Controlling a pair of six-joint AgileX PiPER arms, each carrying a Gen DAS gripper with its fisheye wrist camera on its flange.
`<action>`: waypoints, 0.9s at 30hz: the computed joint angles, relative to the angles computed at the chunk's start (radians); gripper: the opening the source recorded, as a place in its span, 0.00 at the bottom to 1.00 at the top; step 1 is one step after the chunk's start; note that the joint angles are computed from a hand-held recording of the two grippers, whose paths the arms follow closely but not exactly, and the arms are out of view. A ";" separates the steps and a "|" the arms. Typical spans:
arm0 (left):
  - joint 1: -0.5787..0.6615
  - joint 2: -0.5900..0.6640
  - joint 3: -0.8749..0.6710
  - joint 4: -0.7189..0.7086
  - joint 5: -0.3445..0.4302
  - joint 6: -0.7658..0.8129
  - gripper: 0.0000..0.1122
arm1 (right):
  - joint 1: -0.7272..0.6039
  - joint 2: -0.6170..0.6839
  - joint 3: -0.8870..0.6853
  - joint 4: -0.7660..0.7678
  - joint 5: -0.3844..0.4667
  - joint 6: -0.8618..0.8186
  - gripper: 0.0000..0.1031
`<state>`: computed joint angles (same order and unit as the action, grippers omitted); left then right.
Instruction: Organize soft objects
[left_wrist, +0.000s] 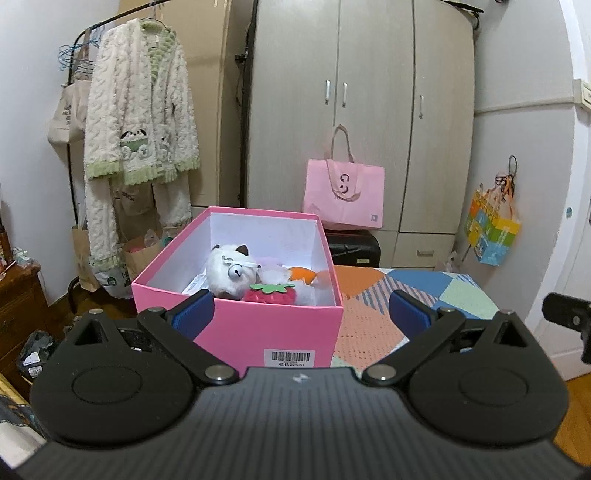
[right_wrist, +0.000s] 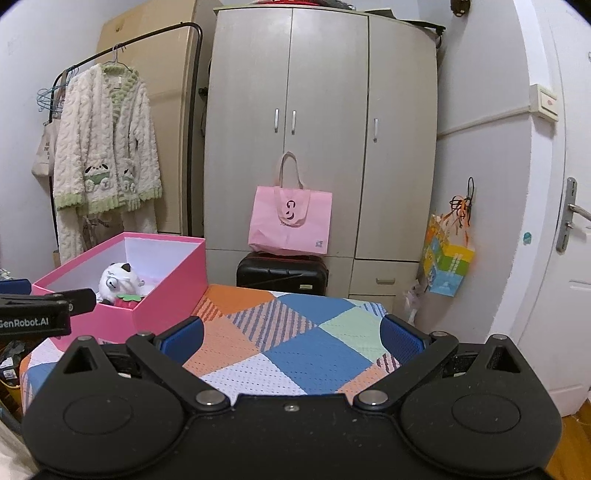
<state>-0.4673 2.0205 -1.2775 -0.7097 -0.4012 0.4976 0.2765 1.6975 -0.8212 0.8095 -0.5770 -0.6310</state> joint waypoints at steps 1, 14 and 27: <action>-0.004 0.000 0.001 -0.019 -0.008 0.020 0.91 | -0.002 -0.003 0.001 -0.001 0.001 0.002 1.00; -0.033 -0.012 -0.062 -0.345 0.014 0.411 0.92 | 0.014 -0.006 -0.044 0.098 -0.013 -0.037 1.00; -0.050 -0.012 -0.046 -0.310 0.000 0.386 0.92 | 0.007 -0.010 -0.001 0.054 -0.042 0.012 1.00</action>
